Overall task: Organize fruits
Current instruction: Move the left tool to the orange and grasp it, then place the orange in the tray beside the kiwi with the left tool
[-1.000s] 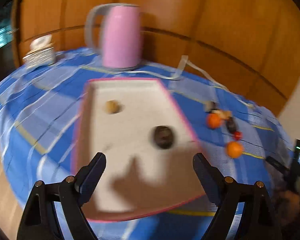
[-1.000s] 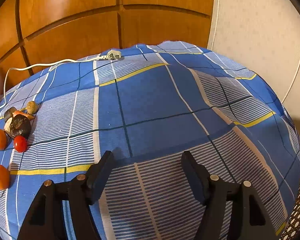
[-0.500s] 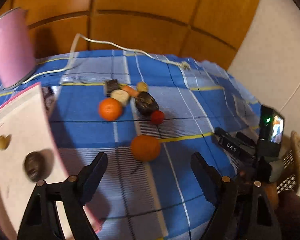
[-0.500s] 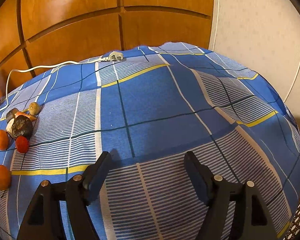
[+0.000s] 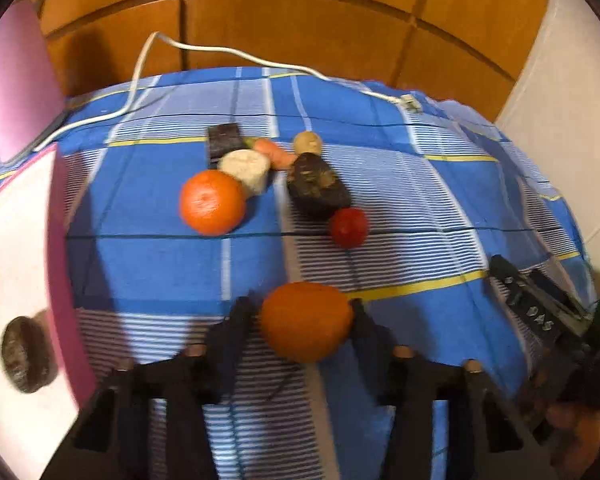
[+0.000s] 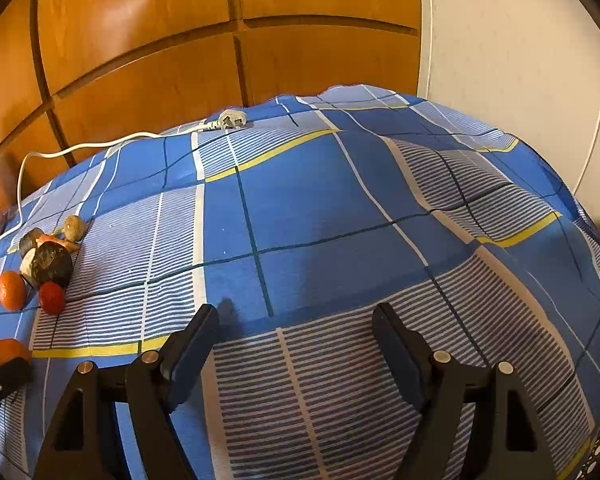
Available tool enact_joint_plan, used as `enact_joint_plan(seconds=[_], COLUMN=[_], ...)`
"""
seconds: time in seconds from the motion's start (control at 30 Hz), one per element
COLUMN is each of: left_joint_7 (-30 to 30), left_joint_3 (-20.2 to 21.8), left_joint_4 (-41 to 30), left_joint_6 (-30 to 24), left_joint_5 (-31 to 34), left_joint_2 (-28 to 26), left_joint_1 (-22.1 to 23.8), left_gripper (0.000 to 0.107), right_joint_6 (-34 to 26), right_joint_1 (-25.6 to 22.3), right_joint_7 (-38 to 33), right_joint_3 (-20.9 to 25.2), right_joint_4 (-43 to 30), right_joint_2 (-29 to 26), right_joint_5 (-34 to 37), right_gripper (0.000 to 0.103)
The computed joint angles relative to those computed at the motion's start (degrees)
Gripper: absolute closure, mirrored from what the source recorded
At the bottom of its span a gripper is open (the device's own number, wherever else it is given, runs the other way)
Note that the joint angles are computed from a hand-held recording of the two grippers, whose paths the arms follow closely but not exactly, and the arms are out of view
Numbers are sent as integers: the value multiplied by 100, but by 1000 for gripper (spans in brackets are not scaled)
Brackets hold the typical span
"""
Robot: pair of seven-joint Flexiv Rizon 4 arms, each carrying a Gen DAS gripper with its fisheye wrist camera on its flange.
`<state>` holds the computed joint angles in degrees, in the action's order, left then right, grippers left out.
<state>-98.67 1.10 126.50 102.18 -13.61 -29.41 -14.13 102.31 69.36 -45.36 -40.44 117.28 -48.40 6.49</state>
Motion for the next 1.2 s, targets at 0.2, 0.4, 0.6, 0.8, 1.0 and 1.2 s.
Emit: enact_joint_plan(seconds=[0.2,0.4,0.6,0.8,1.0,1.2], left_joint_7=[-60,-515,-1163,-1197,-547,-272], left_joint_3=[-408,-1159,-1202,-55,743,781], left_joint_4=[158,690,1259,1776,2119,2251], left_joint_6=[122,548,1081,1333,1537,1634], left_joint_5=[110,497,1004,421,-1294,-2211], left_joint_2=[98,501,1092,1536,1437,1179], left_joint_1=[421,1308,1768,1162,428,400], left_gripper=[67,67,66,66,66,65], right_joint_6=[-105,-101,-109,-108,-119,-149], right_joint_1=[108,111,119,125,133,142], right_joint_7=[67,92,101,109,111,110], right_joint_3=[-127,-139,-146,-152,-162,-181], right_joint_4=[-10,-8,2,6,10,10], right_joint_2=[-62,-74,-72,-74,-72,-74], right_joint_5=[-63,-89,-103,-108,-119,-147], right_gripper=[22,22,22,22,22,22])
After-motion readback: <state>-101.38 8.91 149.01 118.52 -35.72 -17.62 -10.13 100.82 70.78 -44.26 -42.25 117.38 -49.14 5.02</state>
